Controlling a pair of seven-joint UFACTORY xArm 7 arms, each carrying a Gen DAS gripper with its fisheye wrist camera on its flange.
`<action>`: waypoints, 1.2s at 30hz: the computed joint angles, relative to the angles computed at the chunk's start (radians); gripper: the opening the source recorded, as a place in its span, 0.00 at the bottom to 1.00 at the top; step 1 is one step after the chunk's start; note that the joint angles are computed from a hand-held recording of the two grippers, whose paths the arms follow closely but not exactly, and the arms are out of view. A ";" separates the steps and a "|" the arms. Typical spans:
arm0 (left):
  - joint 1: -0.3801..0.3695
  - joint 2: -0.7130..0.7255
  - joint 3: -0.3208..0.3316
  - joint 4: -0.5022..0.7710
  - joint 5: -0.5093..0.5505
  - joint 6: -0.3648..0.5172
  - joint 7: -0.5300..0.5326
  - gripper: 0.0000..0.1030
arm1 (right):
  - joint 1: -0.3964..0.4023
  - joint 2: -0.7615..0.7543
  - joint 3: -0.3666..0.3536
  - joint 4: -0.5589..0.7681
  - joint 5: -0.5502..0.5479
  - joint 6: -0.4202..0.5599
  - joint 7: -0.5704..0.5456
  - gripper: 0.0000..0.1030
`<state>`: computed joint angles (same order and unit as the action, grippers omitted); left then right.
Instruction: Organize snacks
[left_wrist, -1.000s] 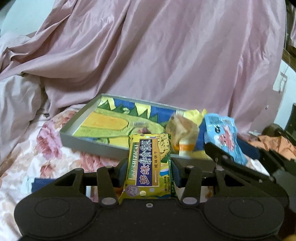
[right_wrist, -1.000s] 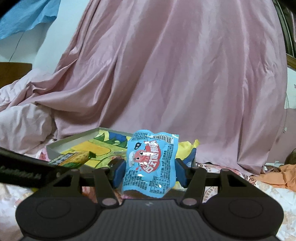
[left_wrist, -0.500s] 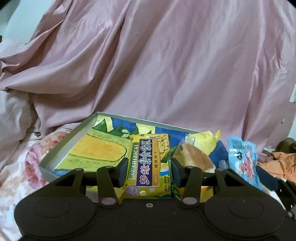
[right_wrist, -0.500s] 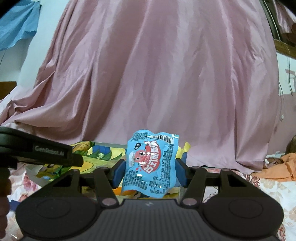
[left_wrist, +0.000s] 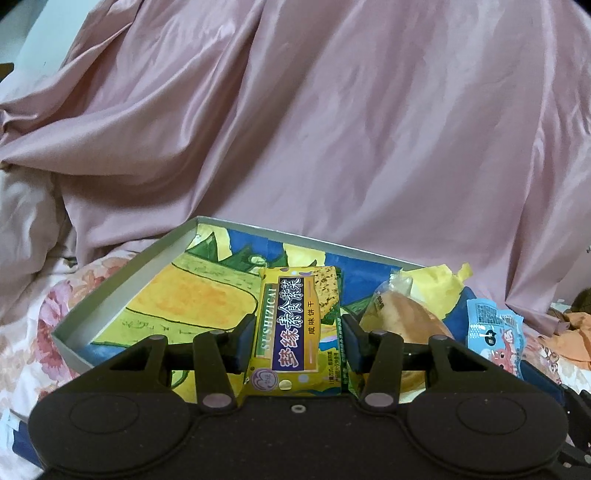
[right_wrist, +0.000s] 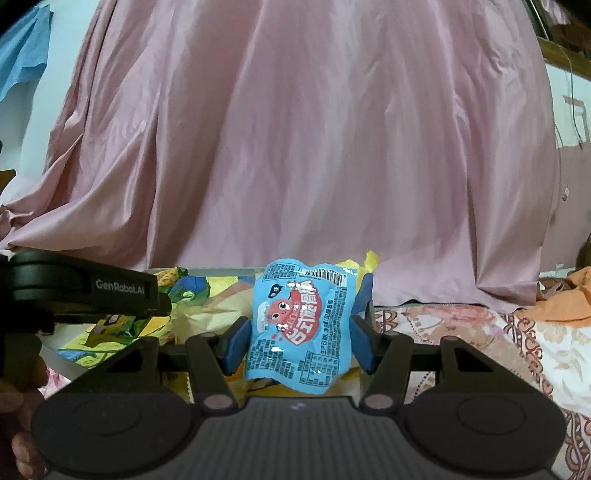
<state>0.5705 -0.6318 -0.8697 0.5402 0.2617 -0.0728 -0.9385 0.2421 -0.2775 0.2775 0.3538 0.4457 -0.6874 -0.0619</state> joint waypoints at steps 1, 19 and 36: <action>0.006 0.000 -0.006 0.001 0.000 0.000 -0.002 0.49 | 0.002 0.000 -0.005 0.000 -0.006 0.002 0.006 0.60; 0.026 0.016 -0.032 0.005 0.007 0.004 -0.020 0.49 | -0.021 -0.012 -0.026 0.003 -0.080 0.057 0.064 0.62; 0.014 -0.019 -0.012 -0.020 0.004 0.013 -0.055 0.81 | -0.045 -0.014 0.024 0.005 -0.002 0.067 0.014 0.71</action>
<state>0.5845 -0.6504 -0.8814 0.5206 0.2658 -0.0596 -0.9936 0.1970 -0.2916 0.3018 0.3585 0.4433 -0.6207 -0.0475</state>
